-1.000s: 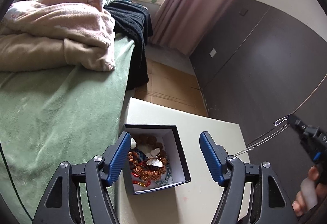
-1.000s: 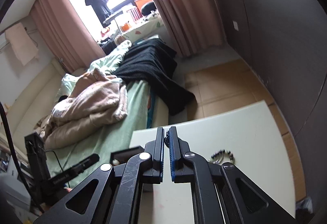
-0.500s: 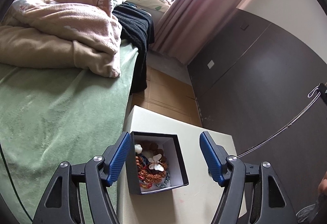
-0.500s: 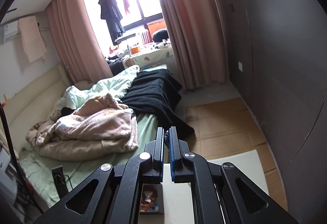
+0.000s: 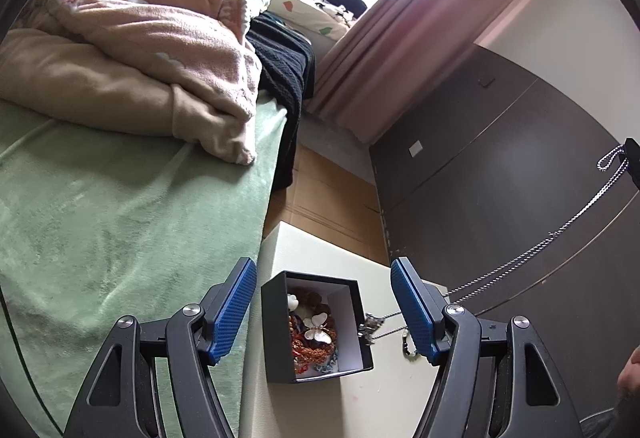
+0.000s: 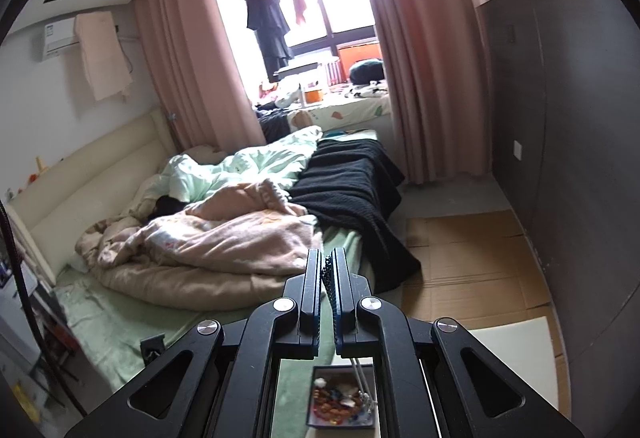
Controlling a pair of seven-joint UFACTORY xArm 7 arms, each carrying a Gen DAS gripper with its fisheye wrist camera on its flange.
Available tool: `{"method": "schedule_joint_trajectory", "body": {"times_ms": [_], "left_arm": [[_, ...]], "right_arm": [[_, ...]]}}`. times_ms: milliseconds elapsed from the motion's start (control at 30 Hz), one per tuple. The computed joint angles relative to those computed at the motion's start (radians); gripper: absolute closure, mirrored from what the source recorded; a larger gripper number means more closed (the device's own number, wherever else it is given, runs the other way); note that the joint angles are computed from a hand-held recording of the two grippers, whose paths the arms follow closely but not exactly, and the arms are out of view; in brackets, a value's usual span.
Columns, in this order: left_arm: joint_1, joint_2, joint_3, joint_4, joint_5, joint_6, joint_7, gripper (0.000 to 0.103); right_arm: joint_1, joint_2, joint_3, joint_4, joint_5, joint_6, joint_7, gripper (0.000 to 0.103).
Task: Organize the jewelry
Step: 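Lower the silver necklace into the box and open the right tool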
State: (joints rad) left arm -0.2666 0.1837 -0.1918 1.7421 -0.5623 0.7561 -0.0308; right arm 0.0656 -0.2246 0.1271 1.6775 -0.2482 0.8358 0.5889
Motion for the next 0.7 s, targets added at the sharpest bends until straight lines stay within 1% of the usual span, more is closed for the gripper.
{"method": "schedule_joint_trajectory", "body": {"times_ms": [67,167,233,267,333,367,400,467,567,700], "left_arm": [[0.003,0.000,0.000,0.001,-0.003,0.004,0.004,0.032],[0.004,-0.001,0.001,0.001,-0.003,0.010,0.006,0.032],[0.005,-0.003,0.003,-0.001,-0.001,0.011,0.005,0.032],[0.005,-0.004,0.004,-0.002,0.002,0.011,0.003,0.032],[0.005,-0.008,0.006,-0.006,0.006,0.010,0.001,0.032],[0.005,-0.009,0.006,-0.008,0.009,0.010,0.000,0.032],[0.004,-0.010,0.007,-0.008,0.013,0.010,-0.002,0.032],[0.001,-0.009,0.007,-0.007,0.023,0.011,-0.007,0.032],[-0.006,-0.006,0.005,-0.003,0.040,0.014,-0.012,0.032],[-0.025,0.004,-0.002,0.009,0.071,0.016,-0.024,0.032]], "right_arm": [[0.004,0.017,0.009,0.010,-0.008,0.000,0.006,0.097],[0.017,0.030,0.005,-0.006,0.008,-0.010,0.003,0.097],[0.027,0.046,0.004,-0.008,0.020,0.017,-0.010,0.096],[0.033,0.056,0.005,-0.007,0.024,0.043,-0.018,0.095],[0.045,0.061,-0.003,-0.020,0.050,0.074,-0.036,0.072],[0.047,0.045,-0.009,-0.056,0.060,0.058,-0.032,0.053],[0.045,0.022,-0.012,-0.096,0.061,0.031,-0.020,0.047],[0.038,-0.012,-0.023,-0.150,0.079,0.014,-0.016,0.047],[0.023,-0.052,-0.038,-0.205,0.116,0.019,-0.010,0.047],[-0.012,-0.144,-0.054,-0.316,0.130,0.018,0.004,0.046]]}}
